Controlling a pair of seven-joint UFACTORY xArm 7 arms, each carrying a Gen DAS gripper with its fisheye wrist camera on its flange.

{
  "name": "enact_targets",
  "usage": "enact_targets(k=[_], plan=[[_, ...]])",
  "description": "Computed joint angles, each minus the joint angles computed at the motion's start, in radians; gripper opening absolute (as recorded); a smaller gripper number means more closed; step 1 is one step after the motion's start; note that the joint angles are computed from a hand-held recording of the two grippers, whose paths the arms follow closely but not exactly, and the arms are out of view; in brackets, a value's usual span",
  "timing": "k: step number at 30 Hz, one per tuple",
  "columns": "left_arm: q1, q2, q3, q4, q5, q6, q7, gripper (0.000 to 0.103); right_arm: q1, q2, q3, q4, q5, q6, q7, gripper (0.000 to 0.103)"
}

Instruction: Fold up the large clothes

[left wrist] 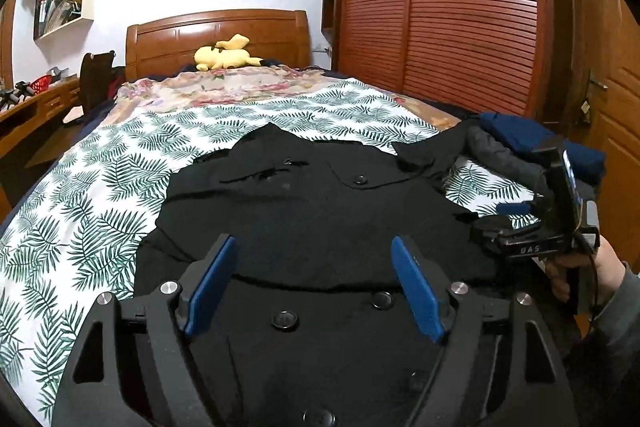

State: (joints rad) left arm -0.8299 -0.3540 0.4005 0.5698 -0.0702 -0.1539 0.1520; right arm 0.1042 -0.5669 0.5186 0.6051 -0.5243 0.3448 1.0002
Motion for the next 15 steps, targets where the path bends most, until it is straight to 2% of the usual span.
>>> enact_targets(k=[3, 5, 8, 9, 10, 11, 13, 15], plan=[[-0.027, 0.0, 0.022, -0.004, 0.005, -0.003, 0.008, 0.08, 0.007, 0.006, -0.009, -0.004, 0.007, -0.006, -0.006, 0.087], [-0.032, 0.005, 0.024, -0.002, 0.007, 0.001, 0.009, 0.08, 0.01, 0.002, -0.003, -0.007, 0.005, -0.008, -0.002, 0.082], [-0.061, 0.008, 0.045, 0.005, -0.006, 0.026, 0.018, 0.08, 0.02, -0.029, 0.006, -0.029, 0.001, 0.0, -0.004, 0.063], [-0.088, 0.006, 0.066, 0.009, -0.018, 0.037, 0.029, 0.08, 0.014, -0.051, 0.019, -0.037, -0.009, 0.003, 0.003, 0.044], [-0.109, 0.005, 0.082, 0.012, -0.031, 0.045, 0.044, 0.08, 0.012, -0.066, 0.021, -0.042, -0.012, -0.001, 0.003, 0.031], [-0.133, 0.003, 0.099, 0.016, -0.045, 0.056, 0.06, 0.08, 0.018, -0.079, 0.011, -0.05, -0.007, -0.017, -0.002, 0.027], [-0.141, 0.007, 0.097, 0.02, -0.069, 0.061, 0.082, 0.08, 0.027, -0.11, -0.001, -0.073, 0.007, -0.046, -0.012, 0.013], [-0.145, 0.011, 0.091, 0.024, -0.097, 0.064, 0.098, 0.08, 0.037, -0.138, -0.006, -0.092, 0.027, -0.071, -0.029, 0.011]])
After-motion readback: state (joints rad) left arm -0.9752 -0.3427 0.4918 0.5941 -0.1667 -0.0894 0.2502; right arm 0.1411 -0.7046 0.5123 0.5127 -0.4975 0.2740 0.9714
